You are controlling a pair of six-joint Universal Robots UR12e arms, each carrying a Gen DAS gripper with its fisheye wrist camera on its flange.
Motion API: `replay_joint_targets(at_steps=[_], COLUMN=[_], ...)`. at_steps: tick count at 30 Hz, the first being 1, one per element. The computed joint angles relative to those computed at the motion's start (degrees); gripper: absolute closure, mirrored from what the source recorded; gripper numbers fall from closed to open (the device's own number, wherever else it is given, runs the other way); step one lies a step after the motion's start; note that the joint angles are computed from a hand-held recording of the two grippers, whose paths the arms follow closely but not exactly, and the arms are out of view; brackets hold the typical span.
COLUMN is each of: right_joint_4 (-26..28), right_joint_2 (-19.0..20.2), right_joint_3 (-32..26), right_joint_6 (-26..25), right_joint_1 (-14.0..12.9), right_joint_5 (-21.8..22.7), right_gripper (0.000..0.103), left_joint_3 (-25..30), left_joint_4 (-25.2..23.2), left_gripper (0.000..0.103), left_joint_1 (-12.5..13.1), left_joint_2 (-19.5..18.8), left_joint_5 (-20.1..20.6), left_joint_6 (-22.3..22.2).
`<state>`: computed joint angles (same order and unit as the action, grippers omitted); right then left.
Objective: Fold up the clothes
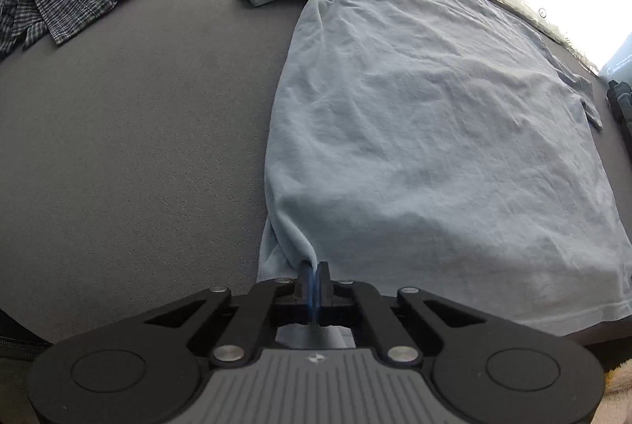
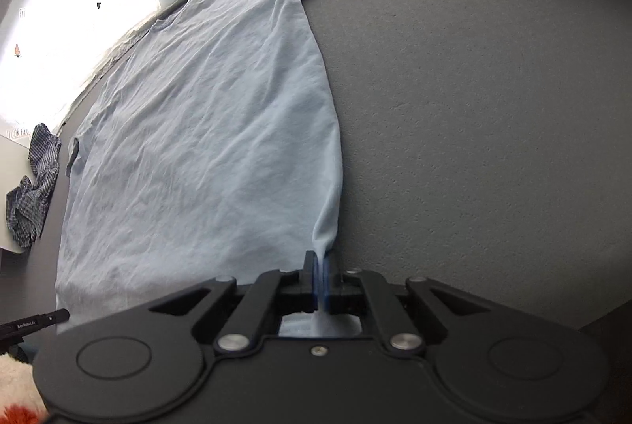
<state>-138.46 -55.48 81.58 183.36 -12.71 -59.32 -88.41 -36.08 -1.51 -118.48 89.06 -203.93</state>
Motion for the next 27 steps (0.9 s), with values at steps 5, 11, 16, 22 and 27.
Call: replay_joint_targets(at_steps=[5,11,16,22,27], right_joint_4=[-22.66,-23.37,-3.87,2.28,4.43], right_joint_2=[0.45,0.01,-0.87,-0.84,-0.41], right_joint_3=[4.07,4.52,1.81,1.04,-1.47], right_joint_6=[26.15,31.85,13.30,5.36,1.29], right_joint_1=[-4.62,-4.95,-1.85,0.35,1.65], right_joint_5=[20.72,17.08,2.98,-9.14,-15.78], right_gripper=[0.101,0.101,0.100,0.100,0.087], left_joint_3=[-6.95,-7.88,-4.72,-2.03,0.74], left_joint_4=[27.58,26.81,5.92,-2.06,-5.72], left_gripper=[0.103,0.103,0.103,0.100,0.091], left_joint_1=[4.49,4.79,3.37,1.32,0.65], left_joint_2=[3.46,4.40,2.85,1.54,0.94], left_joint_5=[-17.26,-13.42,-8.24,-2.30,1.68], left_joint_6=[-22.66,-30.51,-25.99,-20.73,-14.23])
